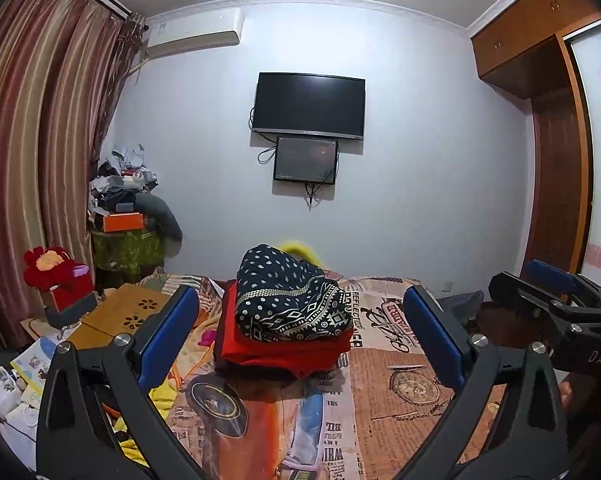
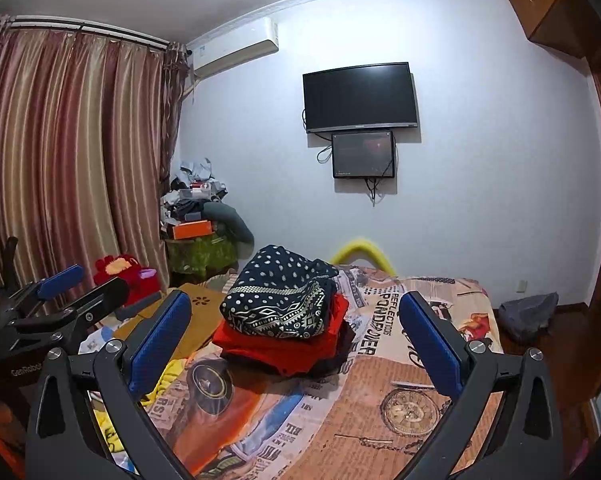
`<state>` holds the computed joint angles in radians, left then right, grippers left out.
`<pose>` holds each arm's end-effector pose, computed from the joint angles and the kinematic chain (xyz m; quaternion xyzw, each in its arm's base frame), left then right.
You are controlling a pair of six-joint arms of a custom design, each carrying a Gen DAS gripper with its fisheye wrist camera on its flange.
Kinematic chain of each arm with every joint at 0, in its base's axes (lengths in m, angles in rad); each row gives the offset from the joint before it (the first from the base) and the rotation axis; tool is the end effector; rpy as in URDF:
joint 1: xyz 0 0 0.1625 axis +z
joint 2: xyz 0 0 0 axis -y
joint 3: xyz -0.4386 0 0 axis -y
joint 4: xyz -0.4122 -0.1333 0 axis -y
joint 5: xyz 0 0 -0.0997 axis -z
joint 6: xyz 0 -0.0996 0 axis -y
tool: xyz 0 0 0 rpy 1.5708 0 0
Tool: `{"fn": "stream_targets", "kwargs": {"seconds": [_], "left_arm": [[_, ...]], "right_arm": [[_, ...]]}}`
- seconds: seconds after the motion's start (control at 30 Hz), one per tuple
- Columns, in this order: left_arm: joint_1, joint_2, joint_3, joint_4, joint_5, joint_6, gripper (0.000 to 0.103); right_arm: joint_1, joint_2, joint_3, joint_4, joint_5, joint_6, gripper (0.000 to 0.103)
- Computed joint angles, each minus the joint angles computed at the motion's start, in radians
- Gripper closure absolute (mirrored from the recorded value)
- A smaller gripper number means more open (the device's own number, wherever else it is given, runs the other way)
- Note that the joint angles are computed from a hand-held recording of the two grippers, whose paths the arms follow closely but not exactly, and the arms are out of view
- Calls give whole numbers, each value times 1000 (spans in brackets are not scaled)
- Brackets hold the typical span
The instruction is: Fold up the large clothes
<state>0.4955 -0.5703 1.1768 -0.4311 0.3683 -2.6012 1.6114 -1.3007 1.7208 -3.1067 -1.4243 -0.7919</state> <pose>-0.5309 -0.5441 0.0599 0.2056 0.6994 -0.6255 0.2781 0.1731 -0.6192 0.4633 0.3775 -0.7582 0.5140 0.1359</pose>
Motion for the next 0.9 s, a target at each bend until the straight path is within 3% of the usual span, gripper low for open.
{"fn": "stream_targets", "kwargs": {"seconds": [0.9], "left_arm": [[6,24,-58,147,38,-116,0]], "right_arm": [[-11,-10,-8,35,6,17,0]]}}
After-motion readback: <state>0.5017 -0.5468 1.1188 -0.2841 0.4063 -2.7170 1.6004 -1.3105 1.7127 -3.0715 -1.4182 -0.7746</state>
